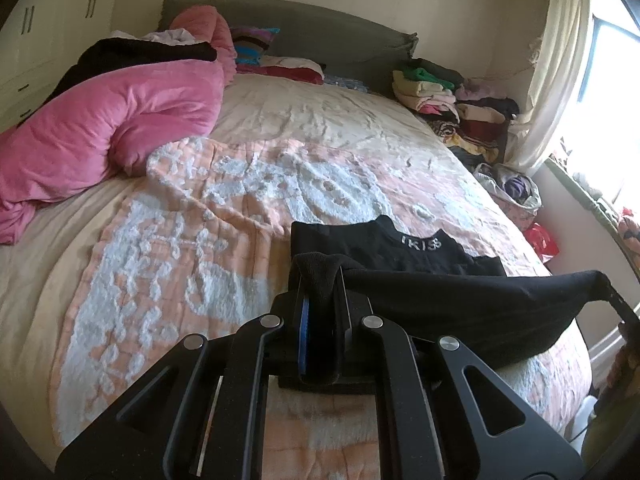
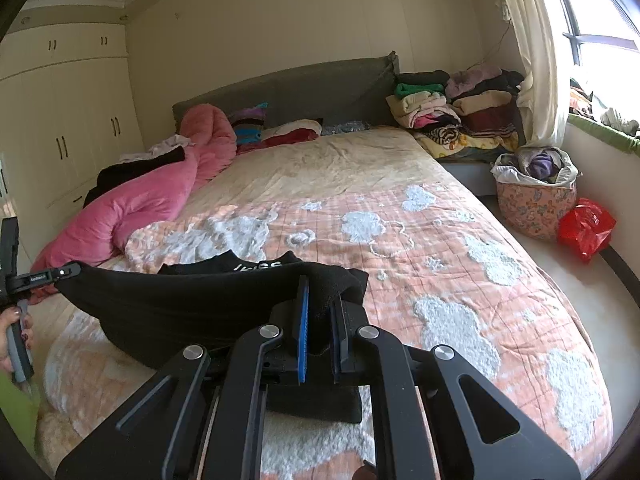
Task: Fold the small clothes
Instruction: 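Carry the lifted hem over toward the collar with both tools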
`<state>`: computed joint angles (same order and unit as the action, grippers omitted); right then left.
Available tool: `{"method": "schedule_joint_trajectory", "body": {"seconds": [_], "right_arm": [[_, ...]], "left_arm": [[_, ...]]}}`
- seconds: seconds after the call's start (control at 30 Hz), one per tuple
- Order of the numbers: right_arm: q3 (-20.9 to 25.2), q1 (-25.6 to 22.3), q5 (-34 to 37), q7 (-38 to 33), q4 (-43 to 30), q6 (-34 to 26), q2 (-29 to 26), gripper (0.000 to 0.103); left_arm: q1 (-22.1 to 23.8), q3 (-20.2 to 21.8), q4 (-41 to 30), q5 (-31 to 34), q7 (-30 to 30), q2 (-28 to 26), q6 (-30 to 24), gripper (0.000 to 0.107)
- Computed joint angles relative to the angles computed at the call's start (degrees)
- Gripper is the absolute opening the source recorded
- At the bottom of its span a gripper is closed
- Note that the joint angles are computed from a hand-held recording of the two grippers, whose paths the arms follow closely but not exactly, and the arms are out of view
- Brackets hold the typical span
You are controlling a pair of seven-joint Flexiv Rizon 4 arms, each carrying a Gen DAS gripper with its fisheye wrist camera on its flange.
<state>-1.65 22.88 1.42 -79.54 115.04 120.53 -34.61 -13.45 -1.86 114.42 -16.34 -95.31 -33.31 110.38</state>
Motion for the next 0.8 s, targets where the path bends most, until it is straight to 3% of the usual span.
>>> {"method": "schedule_joint_trajectory", "body": {"seconds": [0.27,0.4,0.53,0.63,0.8], "right_arm": [[-3.5,2.7,1.3,-1.2,-5.4,-2.0,-3.1,0.008],[-0.9,-0.8,-1.3,0.9,-8.4,-3.7,-5.1,0.008],[-0.6,-2.1,-3.1,2.8,-11.0,-5.1,-7.2,0.008],[-1.1,-2.0,-3.9,4.2,-12.9,-6.7,-8.9,0.008],[-0.6,-3.2,-6.3,7.2,-16.6,-10.1,-11.9,0.008]], "left_arm": [[-2.2,2.7,-6.5,-2.5,1.0,-3.0,-3.1,0.003],[-0.1,0.9,-9.9,-2.5,0.5,-5.1,-5.2,0.003],[-0.7,1.9,-12.7,-2.9,-0.2,-7.1,-6.7,0.003],[3.0,-2.2,-13.7,-1.9,-1.5,-9.1,-4.8,0.003],[1.3,0.0,-16.1,-2.3,-2.1,-12.3,-4.8,0.003]]}}
